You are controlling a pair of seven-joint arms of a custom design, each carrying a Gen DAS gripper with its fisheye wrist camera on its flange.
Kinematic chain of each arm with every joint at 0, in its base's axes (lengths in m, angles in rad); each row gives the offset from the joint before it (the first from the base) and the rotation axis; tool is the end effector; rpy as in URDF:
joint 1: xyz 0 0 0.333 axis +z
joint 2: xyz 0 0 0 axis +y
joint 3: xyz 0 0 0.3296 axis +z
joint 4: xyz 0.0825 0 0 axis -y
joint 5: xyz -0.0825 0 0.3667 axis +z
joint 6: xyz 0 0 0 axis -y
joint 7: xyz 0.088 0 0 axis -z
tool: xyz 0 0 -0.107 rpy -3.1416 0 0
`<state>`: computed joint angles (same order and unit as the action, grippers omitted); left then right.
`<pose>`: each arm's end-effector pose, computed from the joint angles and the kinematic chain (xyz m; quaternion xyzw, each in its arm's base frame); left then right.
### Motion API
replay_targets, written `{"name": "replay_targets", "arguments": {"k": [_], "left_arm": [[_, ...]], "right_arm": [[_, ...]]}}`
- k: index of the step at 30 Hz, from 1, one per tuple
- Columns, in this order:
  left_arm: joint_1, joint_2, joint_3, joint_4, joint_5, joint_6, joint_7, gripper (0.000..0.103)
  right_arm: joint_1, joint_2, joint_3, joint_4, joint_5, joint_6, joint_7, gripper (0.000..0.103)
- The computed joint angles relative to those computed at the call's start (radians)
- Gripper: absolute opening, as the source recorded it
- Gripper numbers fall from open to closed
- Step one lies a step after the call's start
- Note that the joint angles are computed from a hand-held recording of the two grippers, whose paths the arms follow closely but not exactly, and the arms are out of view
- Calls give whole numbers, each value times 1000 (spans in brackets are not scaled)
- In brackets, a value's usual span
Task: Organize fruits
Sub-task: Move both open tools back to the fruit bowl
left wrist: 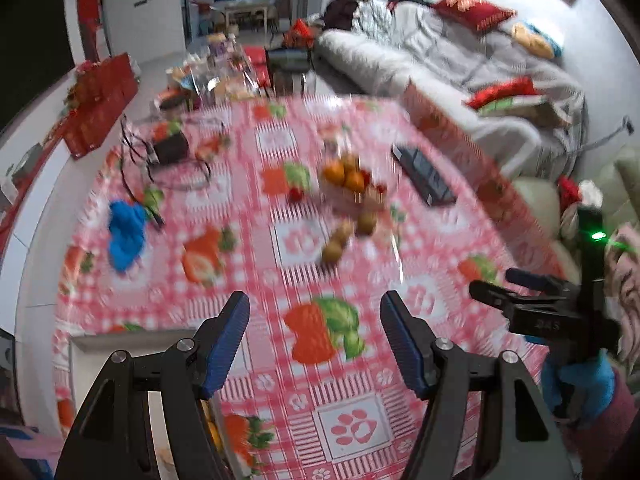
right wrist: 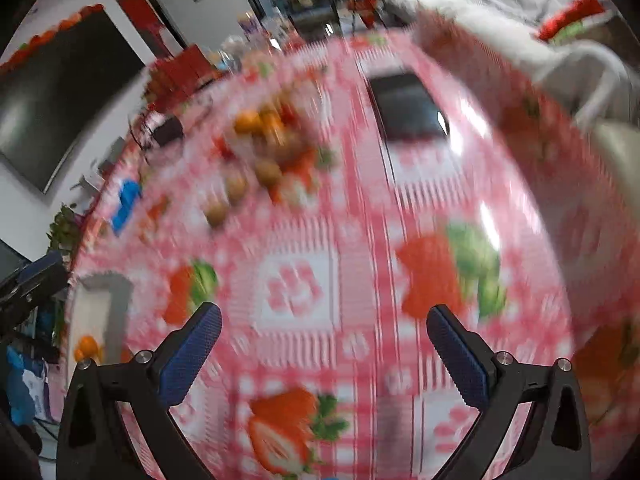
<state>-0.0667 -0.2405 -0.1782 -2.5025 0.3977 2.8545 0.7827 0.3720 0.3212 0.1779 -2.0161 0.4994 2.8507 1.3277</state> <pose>0.4477 -0.1365 0.4570 -0.7323 0.6070 -0.2362 0.1989 0.5528 0.2996 0.3716 -0.7781 0.5584 -0.0191 0.2871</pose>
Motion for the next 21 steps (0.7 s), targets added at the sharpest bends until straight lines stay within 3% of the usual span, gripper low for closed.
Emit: {"name": "replay_targets", "arguments": {"k": [4,10,13,16,21], "left_arm": [[-2,-44,44,26,-59,-21,52,74],[87,-85,26,71,20,-37,34,75],[105,-50,40,107,32,-38,45,75],[127,19,37,157,62,-52,36,75],[150,177,32,276,198,-59,-81,75]], "right_arm": [[46,68,-48,137,-93,-55,95,103],[137,217,-117,307,-242,-95,272,103],[270,256,-266,308,-445,-46,427,103],[278,241,-290,241,-528,13,460,103],[287,221,-349,151,-605,78,529,103]]}}
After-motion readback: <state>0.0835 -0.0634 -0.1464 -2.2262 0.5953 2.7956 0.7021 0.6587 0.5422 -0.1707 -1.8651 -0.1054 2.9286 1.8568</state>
